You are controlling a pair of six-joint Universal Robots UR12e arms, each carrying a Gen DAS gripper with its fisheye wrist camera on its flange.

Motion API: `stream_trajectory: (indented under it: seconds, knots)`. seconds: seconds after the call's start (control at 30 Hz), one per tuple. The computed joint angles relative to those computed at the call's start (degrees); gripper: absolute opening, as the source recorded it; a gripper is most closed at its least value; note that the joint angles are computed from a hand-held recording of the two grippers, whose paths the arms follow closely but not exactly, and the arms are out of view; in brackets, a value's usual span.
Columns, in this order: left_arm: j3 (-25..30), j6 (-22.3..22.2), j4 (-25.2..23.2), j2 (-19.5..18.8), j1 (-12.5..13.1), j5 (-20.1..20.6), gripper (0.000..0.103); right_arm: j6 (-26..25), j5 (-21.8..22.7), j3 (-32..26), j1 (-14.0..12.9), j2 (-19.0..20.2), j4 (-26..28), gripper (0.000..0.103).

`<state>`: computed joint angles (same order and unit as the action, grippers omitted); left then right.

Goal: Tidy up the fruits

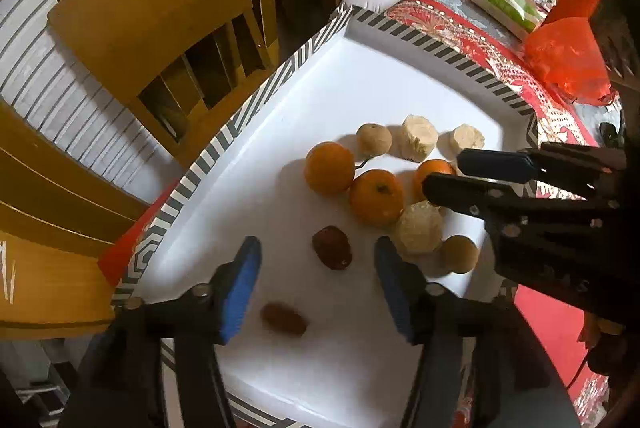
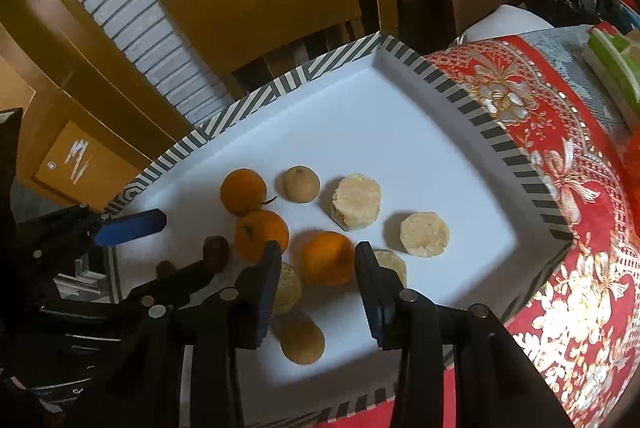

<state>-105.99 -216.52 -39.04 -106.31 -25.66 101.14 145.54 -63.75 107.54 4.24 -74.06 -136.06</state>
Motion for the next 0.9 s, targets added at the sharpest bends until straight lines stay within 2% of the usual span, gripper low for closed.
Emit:
stream_trajectory:
  seconds: [0.13,0.3,0.5,0.6,0.73,0.9]
  knots:
    - [0.27,-0.67,0.20,0.10,-0.63,1.53,0.066,0.57,1.18,1.57,-1.20,-1.69,-1.82,0.045]
    - [0.39,-1.44,3.23,0.23,-2.10,4.93,0.077,3.24,2.86,4.93,-3.53,-4.92,-6.65,0.058]
    - [1.66,-1.96,5.12,-0.29,-4.43,10.01,0.082,6.27,3.98,8.68,-6.63,-8.07,-11.13,0.064]
    - [2.50,-2.07,4.75,-0.58,-5.30,11.55,0.082,6.85,4.24,9.83,-7.77,-9.15,-11.82,0.065]
    - [4.40,-2.88,0.96,-1.23,-6.70,15.13,0.085,6.54,4.40,11.09,-8.62,-10.32,-12.52,0.068]
    - [4.41,-4.20,1.15,-1.04,-7.17,14.61,0.085,5.05,4.98,11.66,-9.55,-11.09,-11.35,0.069]
